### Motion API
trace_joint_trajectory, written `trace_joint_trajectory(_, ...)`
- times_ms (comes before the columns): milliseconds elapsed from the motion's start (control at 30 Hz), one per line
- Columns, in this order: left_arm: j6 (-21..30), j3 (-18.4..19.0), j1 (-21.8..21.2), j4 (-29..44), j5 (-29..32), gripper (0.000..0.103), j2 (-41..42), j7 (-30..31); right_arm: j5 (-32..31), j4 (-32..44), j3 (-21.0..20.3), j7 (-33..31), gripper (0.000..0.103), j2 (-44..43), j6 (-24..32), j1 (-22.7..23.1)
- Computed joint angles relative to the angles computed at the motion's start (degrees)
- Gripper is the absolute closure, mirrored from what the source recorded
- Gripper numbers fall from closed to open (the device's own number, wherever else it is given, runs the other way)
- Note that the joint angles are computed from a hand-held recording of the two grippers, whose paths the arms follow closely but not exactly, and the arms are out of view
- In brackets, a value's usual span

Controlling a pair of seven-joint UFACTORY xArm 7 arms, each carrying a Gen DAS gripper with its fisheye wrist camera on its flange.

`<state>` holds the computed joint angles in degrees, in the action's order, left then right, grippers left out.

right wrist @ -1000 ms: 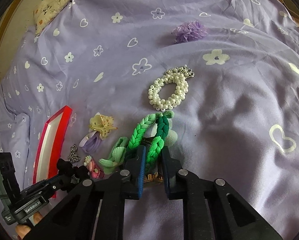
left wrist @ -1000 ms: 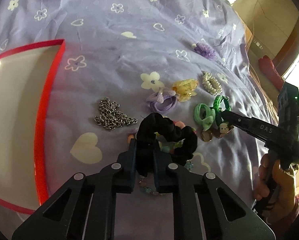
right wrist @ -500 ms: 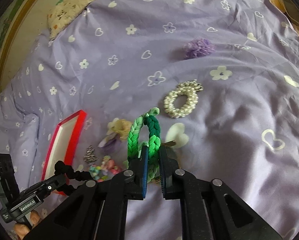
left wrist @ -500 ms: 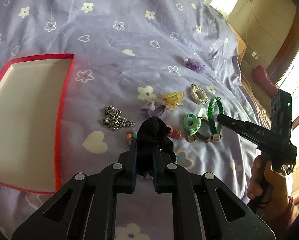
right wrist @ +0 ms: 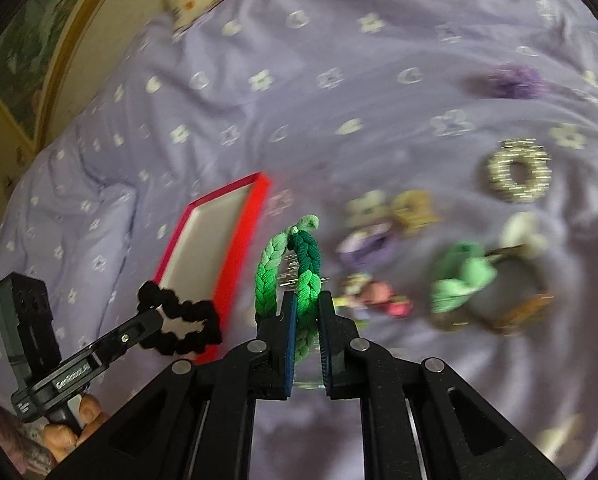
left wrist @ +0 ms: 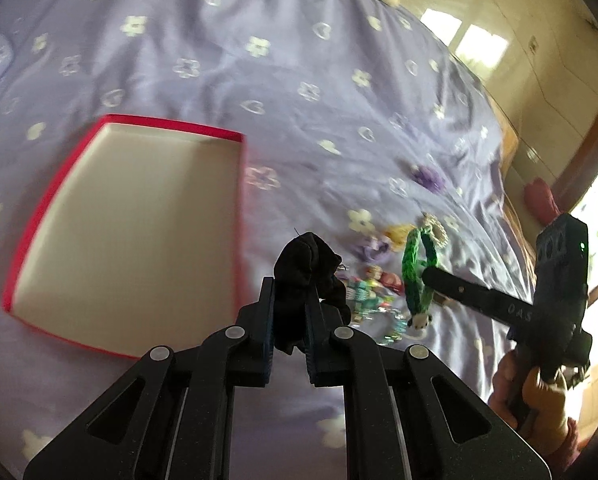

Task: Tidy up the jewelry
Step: 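Carry both items into the red box and open both grippers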

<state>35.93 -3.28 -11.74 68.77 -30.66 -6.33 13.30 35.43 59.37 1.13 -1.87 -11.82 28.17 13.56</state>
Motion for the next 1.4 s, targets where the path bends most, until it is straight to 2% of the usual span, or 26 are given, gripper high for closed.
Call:
trace_joint_trajectory(200, -0.6, 2.2, 2.6, -1.0, 0.3, 0.093, -0.8, -0.6, 1.9, 6.8, 2.9, -2.0, 0.094, 5.8, 1.3, 2.8)
trace_joint_trajectory(433, -1.2, 3.6, 5.9, -0.5, 1.9, 0.093, 0.8, -1.8, 0.4, 15.8, 7.1, -2.2, 0.093, 14.1, 3.4, 4.1)
trace_joint_trajectory(833, 1.8, 3.1, 10.6, 3.5, 8.3, 0.093, 8.4, -7.2, -10.1, 29.0, 10.4, 3.8, 0.093, 27.8, 9.7, 4.8)
trace_joint_trajectory(1067, 1.6, 2.6, 11.1, 2.6, 12.2, 0.092, 8.6, -9.8, -15.6, 33.5, 10.5, 5.9, 0.093, 31.5, 13.5, 5.6)
trace_joint_trajectory(1233, 1.8, 2.6, 11.0, 2.4, 16.0, 0.090, 8.5, -12.6, -17.8, 34.8, 10.4, 6.0, 0.089, 32.0, 14.3, 5.9)
trace_joint_trajectory(1300, 2.0, 2.6, 11.0, 2.5, 16.2, 0.085, 8.6, -13.0, -18.2, 34.6, 10.3, 6.3, 0.087, 31.9, 14.2, 5.9)
trace_joint_trajectory(1367, 2.2, 2.6, 11.0, 2.4, 16.7, 0.073, 8.0, -13.9, -17.6, 33.8, 10.4, 6.5, 0.083, 31.3, 13.8, 5.5)
trace_joint_trajectory(1400, 2.0, 2.6, 10.9, 2.0, 17.3, 0.062, 7.6, -14.5, -17.3, 33.8, 10.5, 6.6, 0.075, 31.3, 13.6, 5.4)
